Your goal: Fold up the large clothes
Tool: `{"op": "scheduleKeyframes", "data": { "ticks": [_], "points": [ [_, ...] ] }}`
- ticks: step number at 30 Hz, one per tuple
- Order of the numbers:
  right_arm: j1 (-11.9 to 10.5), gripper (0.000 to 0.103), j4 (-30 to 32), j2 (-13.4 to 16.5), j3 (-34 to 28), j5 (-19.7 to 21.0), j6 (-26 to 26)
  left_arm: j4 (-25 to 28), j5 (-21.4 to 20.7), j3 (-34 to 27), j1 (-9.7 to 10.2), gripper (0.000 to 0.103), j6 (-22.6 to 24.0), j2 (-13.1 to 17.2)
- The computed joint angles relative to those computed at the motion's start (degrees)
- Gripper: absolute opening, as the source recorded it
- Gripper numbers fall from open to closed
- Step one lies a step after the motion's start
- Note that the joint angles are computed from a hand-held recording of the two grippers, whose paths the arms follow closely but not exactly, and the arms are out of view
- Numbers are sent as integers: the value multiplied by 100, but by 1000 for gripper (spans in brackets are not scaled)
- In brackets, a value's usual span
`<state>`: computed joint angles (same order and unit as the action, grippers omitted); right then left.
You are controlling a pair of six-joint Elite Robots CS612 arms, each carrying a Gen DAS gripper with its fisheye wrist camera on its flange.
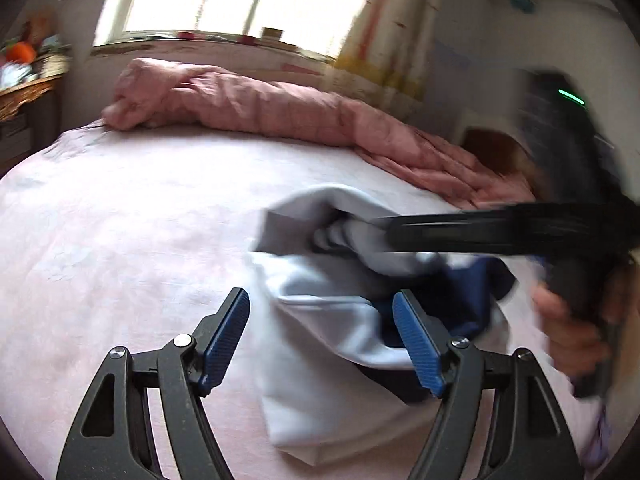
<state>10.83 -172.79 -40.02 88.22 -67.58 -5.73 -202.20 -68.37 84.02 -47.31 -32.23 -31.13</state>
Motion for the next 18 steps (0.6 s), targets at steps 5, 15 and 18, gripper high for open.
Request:
{"op": "scheduleKeyframes", "data": {
  "ticks": [5, 15, 18],
  "points": [
    [-373, 76, -1619, -415, 986, 365, 939, -598, 343, -84, 45, 70, -714, 172],
    [-1135, 76, -2975, -162, 1860, 828, 3969, 82, -978, -1013, 192, 72, -525, 477],
    [-1206, 76, -3167, 212, 1490, 1633, 4658, 594, -975, -1099, 147, 26, -609, 550]
  ]
}}
